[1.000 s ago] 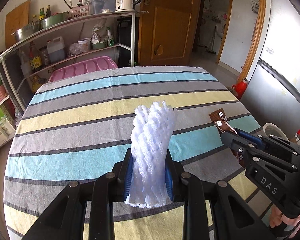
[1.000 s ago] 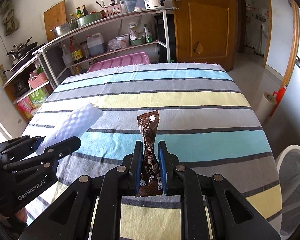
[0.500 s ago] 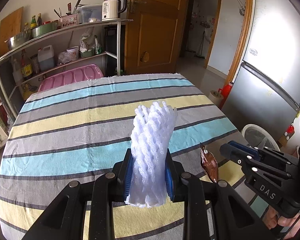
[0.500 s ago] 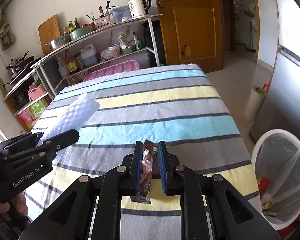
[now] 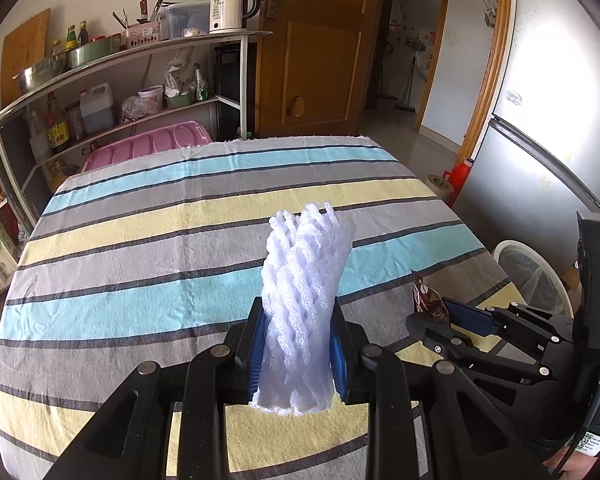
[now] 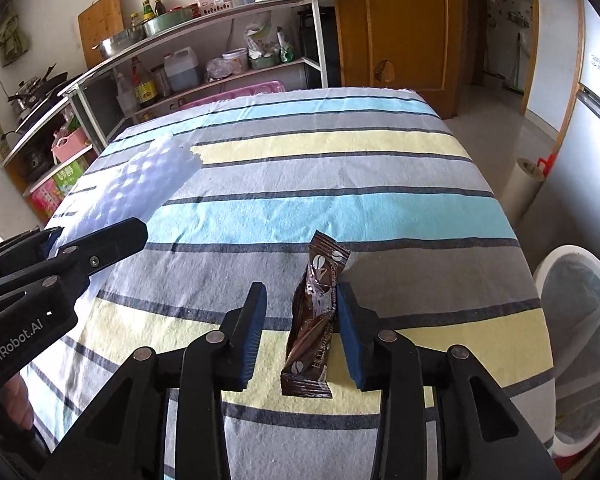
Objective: Collect trash
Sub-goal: 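Carry the foam net and small brown wrapper over the trash bin with both tools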
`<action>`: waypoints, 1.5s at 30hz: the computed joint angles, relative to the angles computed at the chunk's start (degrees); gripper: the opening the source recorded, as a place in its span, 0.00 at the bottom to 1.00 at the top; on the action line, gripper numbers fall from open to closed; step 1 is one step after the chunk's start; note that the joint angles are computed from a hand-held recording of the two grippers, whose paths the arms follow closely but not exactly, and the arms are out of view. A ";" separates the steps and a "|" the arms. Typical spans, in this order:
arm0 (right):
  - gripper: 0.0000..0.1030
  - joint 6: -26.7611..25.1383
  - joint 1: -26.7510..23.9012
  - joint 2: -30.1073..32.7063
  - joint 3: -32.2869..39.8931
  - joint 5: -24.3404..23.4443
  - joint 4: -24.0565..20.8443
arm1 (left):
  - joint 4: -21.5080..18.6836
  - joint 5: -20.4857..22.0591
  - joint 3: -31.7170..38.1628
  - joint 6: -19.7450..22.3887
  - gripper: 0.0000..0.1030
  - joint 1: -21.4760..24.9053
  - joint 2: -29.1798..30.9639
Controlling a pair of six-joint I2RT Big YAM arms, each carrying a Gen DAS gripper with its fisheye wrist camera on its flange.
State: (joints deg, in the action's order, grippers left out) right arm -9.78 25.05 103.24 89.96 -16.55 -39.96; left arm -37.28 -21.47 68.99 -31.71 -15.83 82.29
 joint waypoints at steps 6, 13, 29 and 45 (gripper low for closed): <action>0.14 -0.56 -0.18 -0.53 -0.95 0.58 0.41 | 0.23 0.01 -0.62 -0.24 0.28 -0.22 -0.09; 0.09 -0.39 -0.34 -2.60 -2.68 -1.10 2.22 | -0.03 -0.42 -0.77 -0.43 0.28 -0.84 -0.27; 0.09 3.12 -4.98 -8.65 -6.81 -2.93 6.83 | 0.20 -0.87 5.34 2.74 0.28 -5.03 3.03; 0.09 4.28 -15.38 -10.66 -8.13 -2.50 7.62 | -0.80 3.88 20.30 8.41 0.28 -10.16 15.38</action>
